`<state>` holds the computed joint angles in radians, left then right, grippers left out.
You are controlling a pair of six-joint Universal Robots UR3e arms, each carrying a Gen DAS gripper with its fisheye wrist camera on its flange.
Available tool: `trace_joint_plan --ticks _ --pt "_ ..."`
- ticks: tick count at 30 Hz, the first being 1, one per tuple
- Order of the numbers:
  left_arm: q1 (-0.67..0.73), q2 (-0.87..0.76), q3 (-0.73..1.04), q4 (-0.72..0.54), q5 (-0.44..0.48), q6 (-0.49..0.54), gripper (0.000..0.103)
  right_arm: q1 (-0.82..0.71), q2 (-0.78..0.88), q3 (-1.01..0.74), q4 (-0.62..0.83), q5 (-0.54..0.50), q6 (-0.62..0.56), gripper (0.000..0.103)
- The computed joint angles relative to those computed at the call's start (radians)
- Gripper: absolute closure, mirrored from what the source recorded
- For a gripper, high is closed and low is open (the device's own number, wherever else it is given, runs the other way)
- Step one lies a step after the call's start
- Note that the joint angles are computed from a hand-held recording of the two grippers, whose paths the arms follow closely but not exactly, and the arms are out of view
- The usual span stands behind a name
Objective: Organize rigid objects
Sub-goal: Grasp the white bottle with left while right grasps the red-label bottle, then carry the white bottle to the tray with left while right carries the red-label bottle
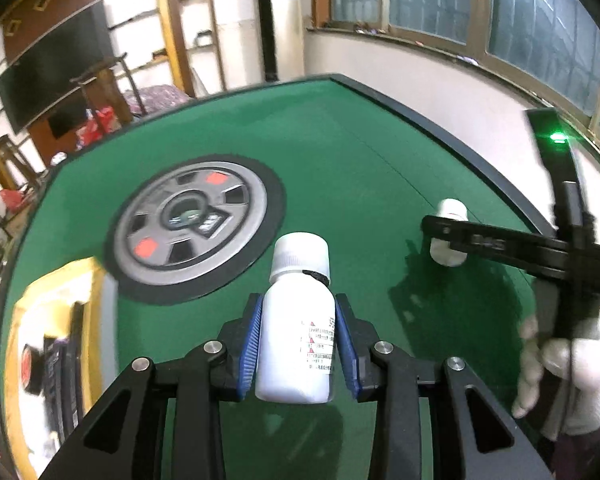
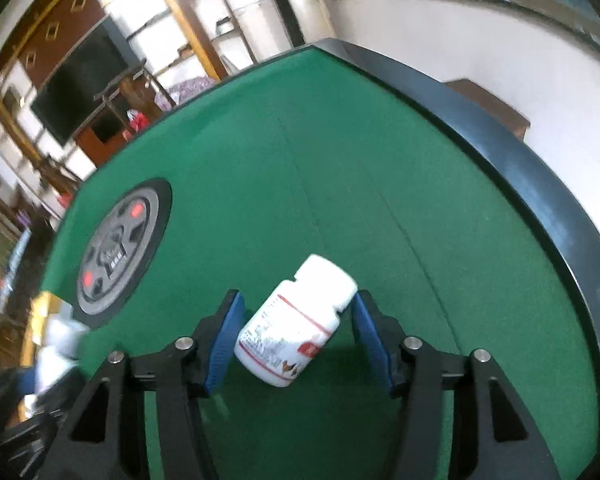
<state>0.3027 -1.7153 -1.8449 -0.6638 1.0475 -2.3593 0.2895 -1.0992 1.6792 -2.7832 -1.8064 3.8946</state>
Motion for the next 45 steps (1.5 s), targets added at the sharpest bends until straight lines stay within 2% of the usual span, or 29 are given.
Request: trace_joint_plan --ticks 1,3,7,14,20,21,24,30,32,34,35,37,40,45 --pt "0.02 0.015 -0.013 -0.005 -0.01 0.008 0.067 0.008 0.014 -0.025 0.016 -0.002 -0.007 0.058" --pt "0.071 0.07 -0.059 -0.021 -0.034 0.034 0.067 0.055 0.057 -0.121 0.111 -0.074 -0.018 0.058" --pt "0.16 0.132 -0.114 -0.032 -0.082 0.085 0.067 0.074 0.042 -0.094 0.093 -0.041 -0.014 0.06" --pt "0.296 0.229 -0.178 -0.157 -0.162 0.192 0.067 0.12 -0.037 0.018 0.018 0.001 0.037 0.06" --pt "0.378 0.293 -0.224 -0.219 -0.208 0.259 0.067 0.194 -0.065 0.003 0.036 -0.033 0.06 0.06" --pt "0.393 0.305 -0.227 -0.234 -0.217 0.272 0.067 0.207 -0.066 -0.005 0.04 -0.038 0.06 0.062" --pt "0.428 0.328 -0.236 -0.27 -0.238 0.299 0.067 0.239 -0.055 -0.049 0.056 -0.041 0.055 0.074" --pt "0.475 0.313 -0.211 -0.329 -0.254 0.325 0.067 0.3 0.019 -0.22 0.166 -0.098 0.01 0.076" --pt "0.494 0.304 -0.197 -0.357 -0.26 0.34 0.067 0.3 0.006 -0.189 0.132 -0.108 0.035 0.074" --pt "0.513 0.302 -0.192 -0.382 -0.268 0.358 0.067 0.284 -0.023 -0.137 0.099 -0.087 0.037 0.05" --pt "0.521 0.301 -0.193 -0.388 -0.27 0.365 0.067 0.277 -0.039 -0.103 0.068 -0.068 0.026 0.045" --pt "0.527 0.286 -0.182 -0.4 -0.27 0.371 0.067 0.276 -0.058 -0.062 0.034 -0.052 -0.014 0.043" --pt "0.52 0.26 -0.171 -0.415 -0.261 0.372 0.067 0.285 -0.039 -0.088 0.086 -0.051 -0.089 0.033" --pt "0.513 0.254 -0.17 -0.452 -0.251 0.389 0.067 0.294 0.048 -0.176 0.187 -0.064 -0.166 0.033"
